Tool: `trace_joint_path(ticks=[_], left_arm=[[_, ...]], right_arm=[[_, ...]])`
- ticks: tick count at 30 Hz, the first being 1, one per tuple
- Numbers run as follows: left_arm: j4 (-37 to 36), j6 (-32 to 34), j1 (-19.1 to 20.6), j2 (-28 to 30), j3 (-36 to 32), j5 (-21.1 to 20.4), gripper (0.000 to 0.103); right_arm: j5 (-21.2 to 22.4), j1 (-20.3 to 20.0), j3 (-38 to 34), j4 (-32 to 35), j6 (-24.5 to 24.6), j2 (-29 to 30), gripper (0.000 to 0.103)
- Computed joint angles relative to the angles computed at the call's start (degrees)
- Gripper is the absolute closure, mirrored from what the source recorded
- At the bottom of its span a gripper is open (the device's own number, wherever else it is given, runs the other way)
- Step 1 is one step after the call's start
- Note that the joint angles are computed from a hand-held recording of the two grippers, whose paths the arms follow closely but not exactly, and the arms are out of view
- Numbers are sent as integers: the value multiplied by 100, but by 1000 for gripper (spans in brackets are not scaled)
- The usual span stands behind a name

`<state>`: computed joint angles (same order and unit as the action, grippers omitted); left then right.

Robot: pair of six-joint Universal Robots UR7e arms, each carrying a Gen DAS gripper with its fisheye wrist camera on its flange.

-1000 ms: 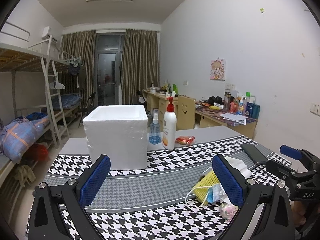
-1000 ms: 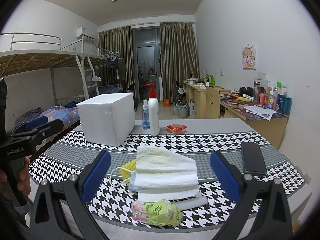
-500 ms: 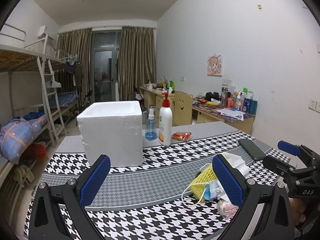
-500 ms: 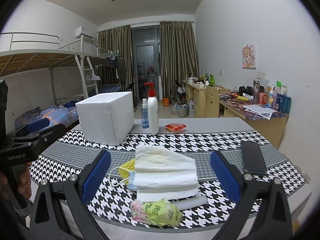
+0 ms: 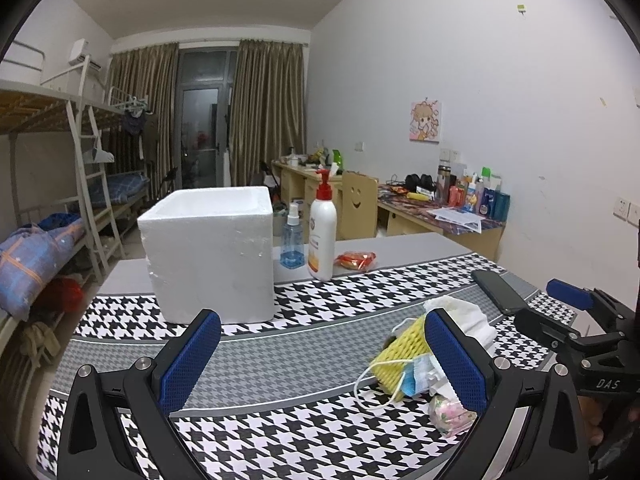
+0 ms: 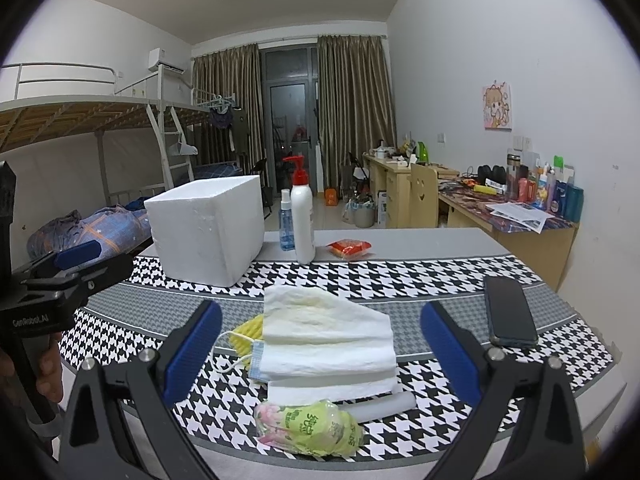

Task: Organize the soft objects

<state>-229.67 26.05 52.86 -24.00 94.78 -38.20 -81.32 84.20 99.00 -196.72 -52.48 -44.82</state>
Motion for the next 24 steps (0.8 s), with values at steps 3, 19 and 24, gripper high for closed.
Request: trace_joint_path(ticks=[3,19,24], left_arm=[[195,-108,33,6,-52,-56,1],[1116,-653,251,87,-355,-335,1],[1394,-696,343,170,-563,-447,1]], right_arm=[[-62,0,-60,50,15,36,2],[-544,-19,-637,736,136,341,2],[-635,-37,-784,975,262,405,2]])
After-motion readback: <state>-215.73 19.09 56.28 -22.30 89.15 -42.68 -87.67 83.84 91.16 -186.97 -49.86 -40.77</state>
